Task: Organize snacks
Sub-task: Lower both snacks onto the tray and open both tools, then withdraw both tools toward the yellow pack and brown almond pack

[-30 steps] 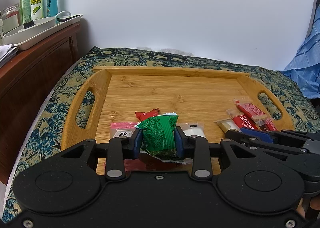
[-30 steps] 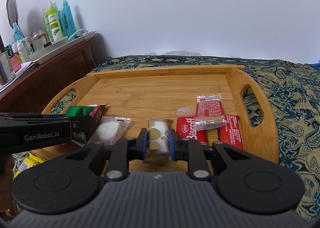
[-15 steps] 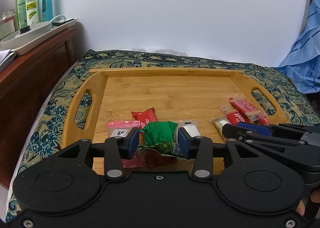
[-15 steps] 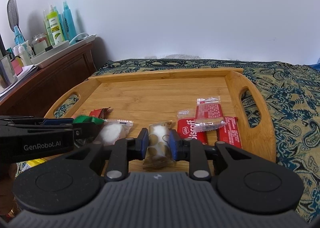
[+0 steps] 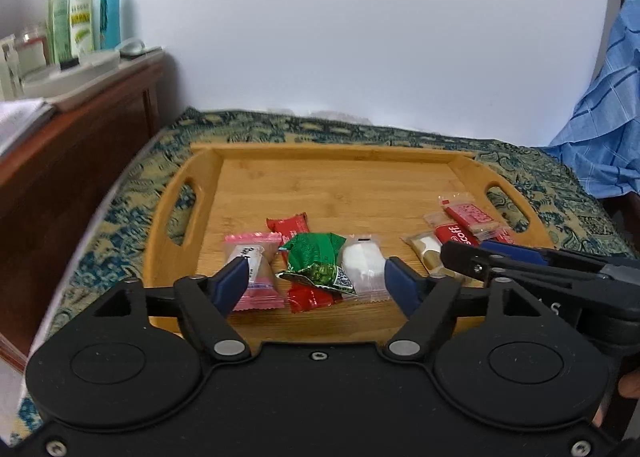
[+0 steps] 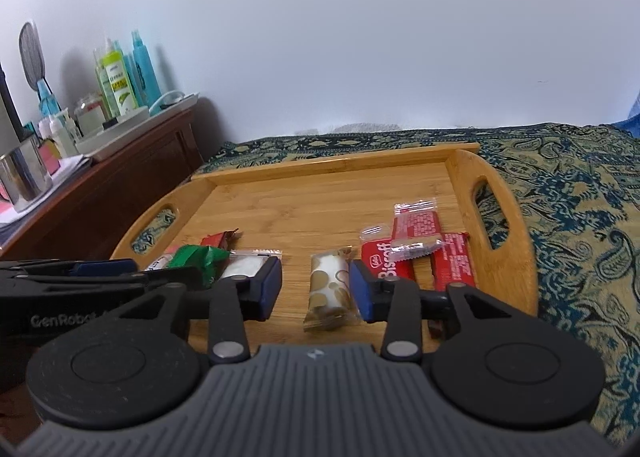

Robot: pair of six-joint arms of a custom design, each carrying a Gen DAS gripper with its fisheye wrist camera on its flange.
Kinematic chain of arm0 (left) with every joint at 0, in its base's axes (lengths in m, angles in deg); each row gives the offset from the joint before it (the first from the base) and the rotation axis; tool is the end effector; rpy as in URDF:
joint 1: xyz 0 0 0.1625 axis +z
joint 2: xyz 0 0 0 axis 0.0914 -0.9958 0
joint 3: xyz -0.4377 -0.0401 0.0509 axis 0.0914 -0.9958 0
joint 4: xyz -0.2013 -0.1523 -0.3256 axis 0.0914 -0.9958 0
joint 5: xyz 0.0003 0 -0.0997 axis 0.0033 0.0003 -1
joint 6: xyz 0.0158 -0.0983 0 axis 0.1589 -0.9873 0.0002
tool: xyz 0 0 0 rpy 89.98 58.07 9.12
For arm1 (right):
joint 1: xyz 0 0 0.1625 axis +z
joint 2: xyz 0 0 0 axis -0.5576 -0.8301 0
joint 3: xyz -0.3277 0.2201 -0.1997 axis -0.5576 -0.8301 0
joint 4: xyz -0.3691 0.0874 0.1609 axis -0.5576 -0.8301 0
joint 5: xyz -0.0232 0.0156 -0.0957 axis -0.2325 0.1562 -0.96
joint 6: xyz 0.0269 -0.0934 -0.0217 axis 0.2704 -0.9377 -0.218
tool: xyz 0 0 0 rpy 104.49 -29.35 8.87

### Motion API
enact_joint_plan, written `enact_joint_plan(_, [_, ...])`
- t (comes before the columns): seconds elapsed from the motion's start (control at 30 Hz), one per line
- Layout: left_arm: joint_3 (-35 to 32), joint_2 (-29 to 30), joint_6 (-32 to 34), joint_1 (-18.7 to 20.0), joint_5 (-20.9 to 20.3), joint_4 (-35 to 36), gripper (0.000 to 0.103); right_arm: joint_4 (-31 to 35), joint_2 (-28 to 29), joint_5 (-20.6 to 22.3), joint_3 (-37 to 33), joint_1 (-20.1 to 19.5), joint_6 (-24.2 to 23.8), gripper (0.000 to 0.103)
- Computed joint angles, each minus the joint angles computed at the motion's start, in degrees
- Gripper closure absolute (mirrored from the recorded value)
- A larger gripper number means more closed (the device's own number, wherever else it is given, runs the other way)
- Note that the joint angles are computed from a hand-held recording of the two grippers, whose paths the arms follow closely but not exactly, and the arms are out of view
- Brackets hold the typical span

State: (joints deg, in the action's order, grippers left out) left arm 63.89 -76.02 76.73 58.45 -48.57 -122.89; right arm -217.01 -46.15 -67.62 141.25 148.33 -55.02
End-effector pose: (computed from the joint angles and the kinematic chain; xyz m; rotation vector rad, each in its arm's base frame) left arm -0.0306 -0.4993 0.3424 0.5922 2.3045 -1.0246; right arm 0.3581 -0.5817 -0.0431 0.5595 -2.4363 1.1613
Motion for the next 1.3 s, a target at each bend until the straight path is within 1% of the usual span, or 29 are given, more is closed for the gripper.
enact_joint_plan(0.03, [0.64, -0.43, 0.43, -0.35, 0.11, -0.80, 0.020, -0.54, -0.13, -0.19, 0.41, 0.08, 0.07, 0.042])
enact_joint_plan(0.1, [1.86, -1.29, 1.07, -0.97, 0.28, -2.25, 0.016, -1.84, -0.55, -0.78, 1.61, 0.37, 0.05, 0.040])
enact_joint_plan(0.17, [2.68, -2.26, 0.80, -1.48, 0.43, -2.38, 0.014, -2.87, -1.00, -1.07, 2.82, 0.64, 0.32, 0.037])
enact_joint_plan(0.23, [3.44, -3.40, 0.32, -1.80, 0.06, -2.16, 0.008, -3.76, -1.52, -1.22, 3.98, 0.95, 0.33, 0.033])
enact_joint_plan(0.33, [4.85, -4.81, 0.53, -2.34, 0.25, -2.55, 0.007, -6.04, -1.45, -2.46, 4.79, 1.62, -1.37, 0.029])
enact_joint_plan(0.4, [6.31, -5.31, 1.33, -2.99, 1.47, -4.34, 0.002, -7.25, -1.31, -3.06, 5.18, 1.95, -2.49, 0.027])
enact_joint_plan(0.43, [6.83, -5.56, 1.66, -3.10, 1.61, -4.89, 0.001, -7.68, -1.27, -3.24, 5.44, 2.07, -2.76, 0.025])
enact_joint_plan(0.57, [8.64, -7.36, 2.39, -3.59, 1.51, -4.34, 0.001, -8.37, -1.19, -3.85, 6.65, 2.29, -1.95, 0.023])
enact_joint_plan(0.7, [10.64, -9.04, 3.70, -4.57, 2.24, -5.64, 0.001, -8.94, -1.05, -4.21, 7.89, 2.63, -1.52, 0.019])
enact_joint_plan(0.9, [13.48, -12.18, 4.18, -4.85, 2.15, -6.92, 0.000, -10.79, -0.54, -4.77, 9.45, 3.48, -1.64, 0.015])
enact_joint_plan(1.1, [14.94, -13.95, 5.91, -3.05, 1.38, -7.58, 0.000, -11.68, -0.19, -5.23, 10.86, 4.04, -0.73, 0.013])
enact_joint_plan(1.3, [15.10, -13.51, 7.36, -0.22, 1.32, -9.64, 0.000, -12.59, 0.53, -5.89, 11.62, 4.38, -0.62, 0.010])
